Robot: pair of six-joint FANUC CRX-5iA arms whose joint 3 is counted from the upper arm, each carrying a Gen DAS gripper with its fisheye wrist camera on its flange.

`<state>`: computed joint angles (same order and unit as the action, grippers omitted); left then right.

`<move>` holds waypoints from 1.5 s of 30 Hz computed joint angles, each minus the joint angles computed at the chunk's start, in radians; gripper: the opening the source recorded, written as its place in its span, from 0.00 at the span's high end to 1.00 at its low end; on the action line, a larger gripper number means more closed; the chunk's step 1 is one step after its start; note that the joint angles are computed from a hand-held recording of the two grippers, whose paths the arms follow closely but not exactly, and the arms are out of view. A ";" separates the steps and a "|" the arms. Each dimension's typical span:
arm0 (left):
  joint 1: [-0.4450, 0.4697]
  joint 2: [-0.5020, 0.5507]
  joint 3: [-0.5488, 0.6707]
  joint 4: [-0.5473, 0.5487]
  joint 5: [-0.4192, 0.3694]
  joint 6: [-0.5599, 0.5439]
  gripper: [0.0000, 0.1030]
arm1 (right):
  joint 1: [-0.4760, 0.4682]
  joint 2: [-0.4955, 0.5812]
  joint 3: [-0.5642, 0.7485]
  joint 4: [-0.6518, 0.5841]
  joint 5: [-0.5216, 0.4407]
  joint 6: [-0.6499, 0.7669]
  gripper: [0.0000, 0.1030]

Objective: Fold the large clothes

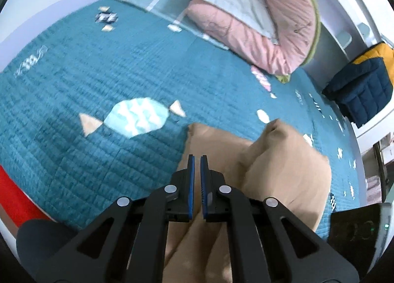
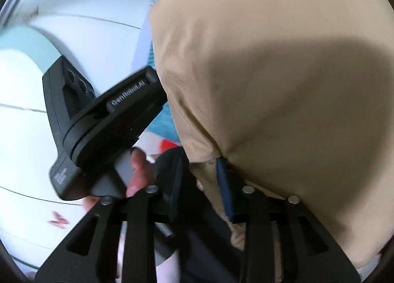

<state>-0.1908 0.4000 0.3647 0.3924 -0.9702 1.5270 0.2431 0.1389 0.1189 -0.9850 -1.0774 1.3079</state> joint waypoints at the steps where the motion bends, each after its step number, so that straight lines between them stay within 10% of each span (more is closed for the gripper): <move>1: -0.005 -0.001 0.001 -0.003 0.006 -0.002 0.95 | -0.013 -0.003 -0.014 -0.035 0.003 -0.004 0.67; 12: -0.038 0.047 0.066 -0.049 -0.044 -0.005 0.88 | -0.085 -0.053 -0.020 -0.096 -0.102 -0.018 0.56; 20: -0.046 0.128 0.166 -0.117 -0.115 0.095 0.88 | -0.058 -0.194 -0.090 0.177 -0.006 -0.154 0.54; 26: -0.050 0.121 0.167 -0.138 -0.094 0.115 0.87 | 0.001 -0.097 -0.070 0.131 -0.104 -0.122 0.59; 30: -0.052 0.083 0.151 -0.198 -0.075 0.137 0.87 | 0.097 -0.014 -0.026 0.316 -0.046 -0.208 0.78; 45: -0.014 -0.004 0.020 -0.102 0.047 0.038 0.87 | 0.215 0.057 0.117 0.551 0.072 -0.314 0.78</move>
<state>-0.2047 0.3961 0.3843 0.2908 -0.9227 1.5648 0.4585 0.1961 0.2357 -0.4339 -1.0051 0.9935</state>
